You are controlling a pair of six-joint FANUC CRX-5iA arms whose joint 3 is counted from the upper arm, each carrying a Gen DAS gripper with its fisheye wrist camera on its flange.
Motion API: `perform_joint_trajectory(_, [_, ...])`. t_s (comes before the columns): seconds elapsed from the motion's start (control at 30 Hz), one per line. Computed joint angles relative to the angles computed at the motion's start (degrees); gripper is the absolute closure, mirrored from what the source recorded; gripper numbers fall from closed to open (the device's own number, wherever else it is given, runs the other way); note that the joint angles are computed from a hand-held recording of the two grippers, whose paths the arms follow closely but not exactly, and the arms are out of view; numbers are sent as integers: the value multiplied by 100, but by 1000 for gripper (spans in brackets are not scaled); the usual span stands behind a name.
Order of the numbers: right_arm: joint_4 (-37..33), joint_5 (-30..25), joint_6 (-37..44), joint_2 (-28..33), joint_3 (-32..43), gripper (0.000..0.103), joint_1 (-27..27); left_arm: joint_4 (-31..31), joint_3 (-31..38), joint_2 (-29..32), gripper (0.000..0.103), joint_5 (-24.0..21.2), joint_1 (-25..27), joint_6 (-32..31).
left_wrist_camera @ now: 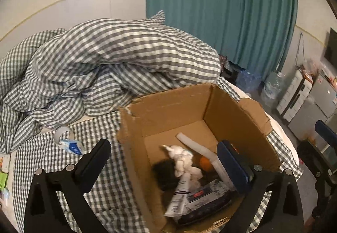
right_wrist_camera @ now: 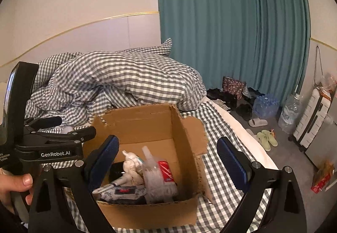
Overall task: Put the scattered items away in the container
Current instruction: 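Move both tools back over the tape roll and tissue pack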
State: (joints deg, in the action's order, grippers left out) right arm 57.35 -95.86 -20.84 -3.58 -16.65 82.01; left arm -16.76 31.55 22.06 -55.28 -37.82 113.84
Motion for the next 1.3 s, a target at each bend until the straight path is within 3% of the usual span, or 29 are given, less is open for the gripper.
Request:
perform_joint_trajectory(0.17, [153,288,199,274,262,0,-167,-245,-255,-259,0,-130,146,167])
perform_joint_trajectory(0.4, [291,917,482,743,757,0,-398,-359,-893,-754,0,-83,546,326])
perform_joint_trajectory(0.77, [442,1509,1406,1754,1970,0,-654,-136,-2004,-1653,0,252,1502,434])
perform_joint_trajectory(1.3, [-171,3162,2438,2955,3340,0,-1249,538,-3017,-2260,0,637,2889,-44])
